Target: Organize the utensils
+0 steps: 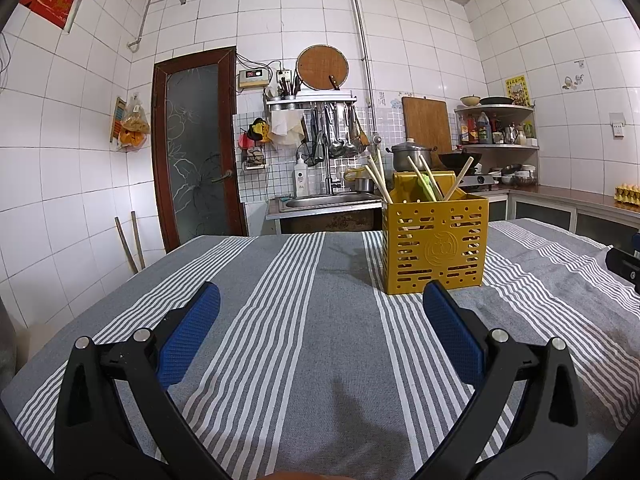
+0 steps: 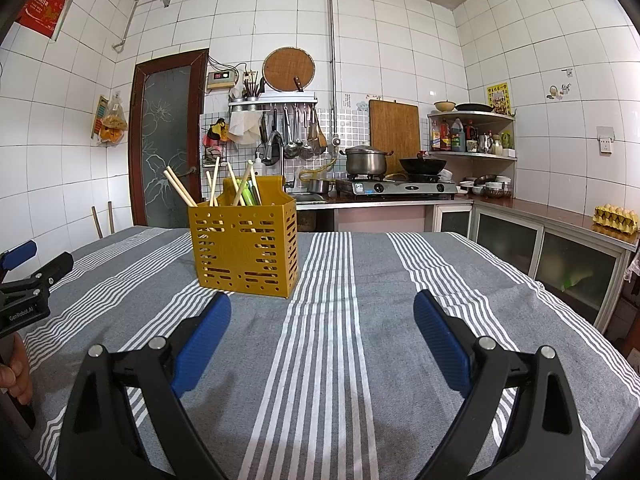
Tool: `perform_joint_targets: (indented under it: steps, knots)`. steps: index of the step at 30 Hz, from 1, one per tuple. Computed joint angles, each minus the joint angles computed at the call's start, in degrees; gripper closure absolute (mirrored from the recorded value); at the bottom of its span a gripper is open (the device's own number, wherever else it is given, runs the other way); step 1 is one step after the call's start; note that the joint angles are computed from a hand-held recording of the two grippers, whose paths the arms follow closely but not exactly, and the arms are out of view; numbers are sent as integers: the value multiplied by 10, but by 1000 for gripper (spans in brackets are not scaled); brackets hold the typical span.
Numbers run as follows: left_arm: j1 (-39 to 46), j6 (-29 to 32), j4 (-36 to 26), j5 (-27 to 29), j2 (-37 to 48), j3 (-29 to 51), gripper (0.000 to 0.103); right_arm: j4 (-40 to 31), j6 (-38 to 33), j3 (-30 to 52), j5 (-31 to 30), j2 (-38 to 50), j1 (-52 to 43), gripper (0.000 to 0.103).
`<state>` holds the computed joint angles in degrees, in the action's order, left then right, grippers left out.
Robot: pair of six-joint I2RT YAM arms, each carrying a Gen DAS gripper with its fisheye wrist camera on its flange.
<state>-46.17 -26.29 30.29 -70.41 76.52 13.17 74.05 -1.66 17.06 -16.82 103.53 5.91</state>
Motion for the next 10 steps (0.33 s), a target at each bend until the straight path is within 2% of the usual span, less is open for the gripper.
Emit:
perform_joint_targets:
  steps: [10]
  knots:
    - [1,-17,-18,12,-1,2,5,4,-1,2,1,9,2,12]
